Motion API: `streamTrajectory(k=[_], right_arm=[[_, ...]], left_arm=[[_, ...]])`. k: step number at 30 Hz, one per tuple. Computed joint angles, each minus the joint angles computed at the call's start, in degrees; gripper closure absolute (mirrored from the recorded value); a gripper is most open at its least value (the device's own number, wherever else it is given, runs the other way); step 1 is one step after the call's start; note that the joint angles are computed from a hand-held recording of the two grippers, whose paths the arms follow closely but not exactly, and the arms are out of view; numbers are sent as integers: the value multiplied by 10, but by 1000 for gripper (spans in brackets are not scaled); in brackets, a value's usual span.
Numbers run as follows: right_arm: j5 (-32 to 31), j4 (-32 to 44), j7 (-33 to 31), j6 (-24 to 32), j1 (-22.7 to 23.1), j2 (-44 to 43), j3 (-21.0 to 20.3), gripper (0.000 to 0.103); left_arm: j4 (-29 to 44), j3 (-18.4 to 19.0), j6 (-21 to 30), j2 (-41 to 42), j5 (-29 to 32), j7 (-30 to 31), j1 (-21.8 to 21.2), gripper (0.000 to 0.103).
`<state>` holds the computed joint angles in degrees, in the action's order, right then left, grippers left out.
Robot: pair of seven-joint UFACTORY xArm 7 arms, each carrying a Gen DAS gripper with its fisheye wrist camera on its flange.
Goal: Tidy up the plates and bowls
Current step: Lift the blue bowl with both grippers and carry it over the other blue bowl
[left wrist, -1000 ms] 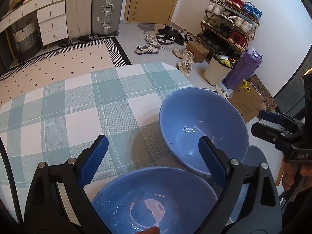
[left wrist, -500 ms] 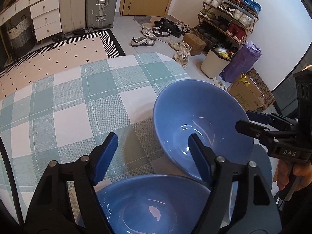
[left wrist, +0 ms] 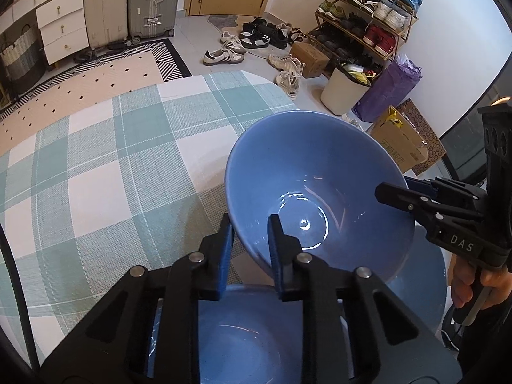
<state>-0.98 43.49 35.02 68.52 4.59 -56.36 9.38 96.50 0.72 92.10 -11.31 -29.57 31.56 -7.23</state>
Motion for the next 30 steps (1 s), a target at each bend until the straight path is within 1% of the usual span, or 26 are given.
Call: streamTrajectory(k=[3,9,18,26,30], right_arm=[[-2,-1,-3,1,2,0,1,80],[-9,-1,-3,0,1,3,7,80],[-17,8,4,1,0,-4,18,80],[-27,38,12,8,2,-14,37,80],[-31,57,18,15,3,-16,50,80]], left_arm=[[-4,0,-5,-3,-2,0,-1,85],[-6,0,-10,-7,0,1,-2,85],[-1,9,-23,-21,-13,8,-2,85],[26,30,-22,-38,-33,8,1,85],[47,46,-8,-44,-44,10,5,85]])
